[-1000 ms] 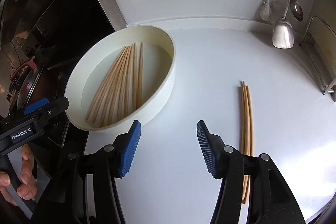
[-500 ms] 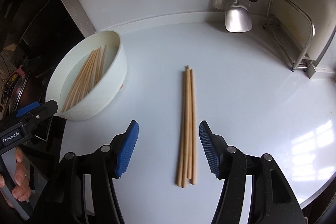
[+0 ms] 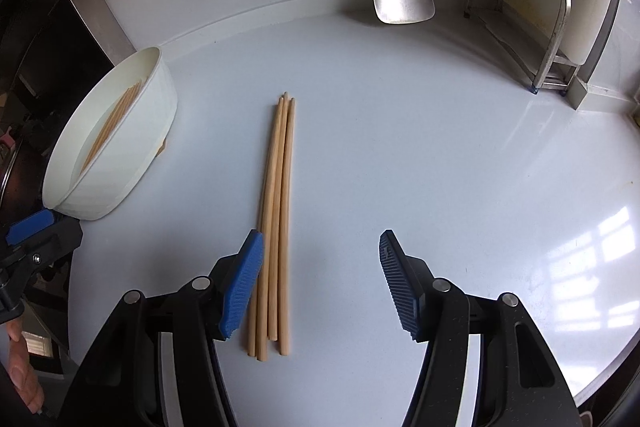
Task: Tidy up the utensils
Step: 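Move both open tools back over the remaining chopsticks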
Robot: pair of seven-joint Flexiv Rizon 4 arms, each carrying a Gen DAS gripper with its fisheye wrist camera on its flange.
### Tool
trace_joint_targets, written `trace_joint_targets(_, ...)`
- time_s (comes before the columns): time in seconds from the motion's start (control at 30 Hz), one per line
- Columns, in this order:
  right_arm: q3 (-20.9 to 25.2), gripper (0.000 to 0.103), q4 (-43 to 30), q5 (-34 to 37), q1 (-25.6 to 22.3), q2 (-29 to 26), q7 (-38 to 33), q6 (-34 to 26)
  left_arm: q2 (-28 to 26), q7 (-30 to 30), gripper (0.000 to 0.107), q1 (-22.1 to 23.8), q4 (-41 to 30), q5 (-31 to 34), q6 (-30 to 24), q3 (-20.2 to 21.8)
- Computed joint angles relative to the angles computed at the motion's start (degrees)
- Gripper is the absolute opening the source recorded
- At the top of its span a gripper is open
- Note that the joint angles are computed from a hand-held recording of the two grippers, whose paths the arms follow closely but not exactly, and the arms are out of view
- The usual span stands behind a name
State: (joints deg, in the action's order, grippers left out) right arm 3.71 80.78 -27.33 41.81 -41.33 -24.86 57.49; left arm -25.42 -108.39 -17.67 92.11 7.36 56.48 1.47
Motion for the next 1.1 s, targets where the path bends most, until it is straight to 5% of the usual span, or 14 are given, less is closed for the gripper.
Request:
trace_joint_targets(0.6,-4.25,0.058,-3.48,-2.72,1.39,-6.53,0.39,6.43,-5.11,-7.48,0.091,-3.87,-0.14,4.97,11.97,4.69)
trace_joint_targets(1.1,-5.78,0.058,-3.43,-7.02,2.54,-6.78,0.22,4.08,-6.50,-5.76,0.091,-4.06,-0.45,3.03,12.62,4.08)
